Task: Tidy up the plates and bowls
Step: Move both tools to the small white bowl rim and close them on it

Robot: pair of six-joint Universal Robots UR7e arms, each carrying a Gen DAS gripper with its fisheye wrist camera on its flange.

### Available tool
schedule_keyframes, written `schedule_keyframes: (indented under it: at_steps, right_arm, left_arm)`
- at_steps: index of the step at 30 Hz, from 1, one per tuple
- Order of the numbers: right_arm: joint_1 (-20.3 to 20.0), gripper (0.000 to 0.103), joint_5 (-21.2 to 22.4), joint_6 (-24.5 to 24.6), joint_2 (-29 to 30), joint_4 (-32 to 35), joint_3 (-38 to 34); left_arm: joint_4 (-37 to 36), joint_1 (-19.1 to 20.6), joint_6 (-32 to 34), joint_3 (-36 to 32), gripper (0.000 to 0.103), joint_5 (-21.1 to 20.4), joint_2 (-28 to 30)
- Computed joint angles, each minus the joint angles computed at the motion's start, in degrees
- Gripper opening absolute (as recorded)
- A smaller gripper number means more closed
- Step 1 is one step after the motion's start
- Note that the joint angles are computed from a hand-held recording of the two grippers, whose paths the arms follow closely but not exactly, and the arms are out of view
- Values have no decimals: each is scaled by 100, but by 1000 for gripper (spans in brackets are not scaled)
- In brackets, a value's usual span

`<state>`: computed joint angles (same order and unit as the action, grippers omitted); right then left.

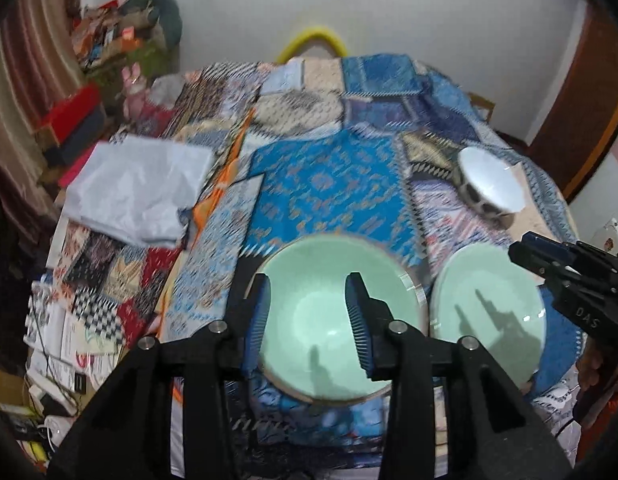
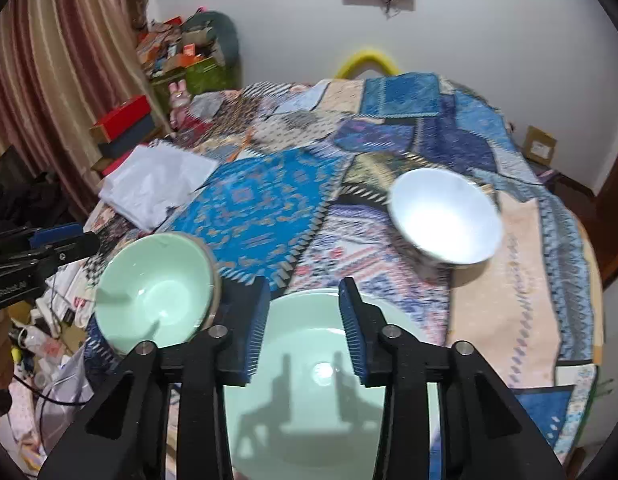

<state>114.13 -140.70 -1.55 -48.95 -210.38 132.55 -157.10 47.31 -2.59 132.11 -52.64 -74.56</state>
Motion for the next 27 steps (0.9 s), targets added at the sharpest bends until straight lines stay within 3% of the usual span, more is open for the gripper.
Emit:
schedule_keyframes:
  at_steps: [7, 13, 15, 19, 27]
  right_arm:
    - [-42, 44, -306, -238, -333, -447, 277]
    - [-280, 61, -434, -697, -580, -933, 449]
    - [-456, 66, -352, -723, -709, -1032, 538]
    - [-802, 66, -135, -636, -949, -1103, 677]
    - [-1467, 66, 224, -1000, -1125, -1255, 593]
  left_arm:
    - [-314, -384, 3, -131, 50, -262, 442]
    - [-550, -630, -7, -420, 52, -517, 1042]
    - [-643, -699, 10, -539, 52, -552, 1277]
    - [-745, -745, 74, -816, 53, -623, 1715]
    - [-635, -614, 100, -1709, 54, -790, 2753]
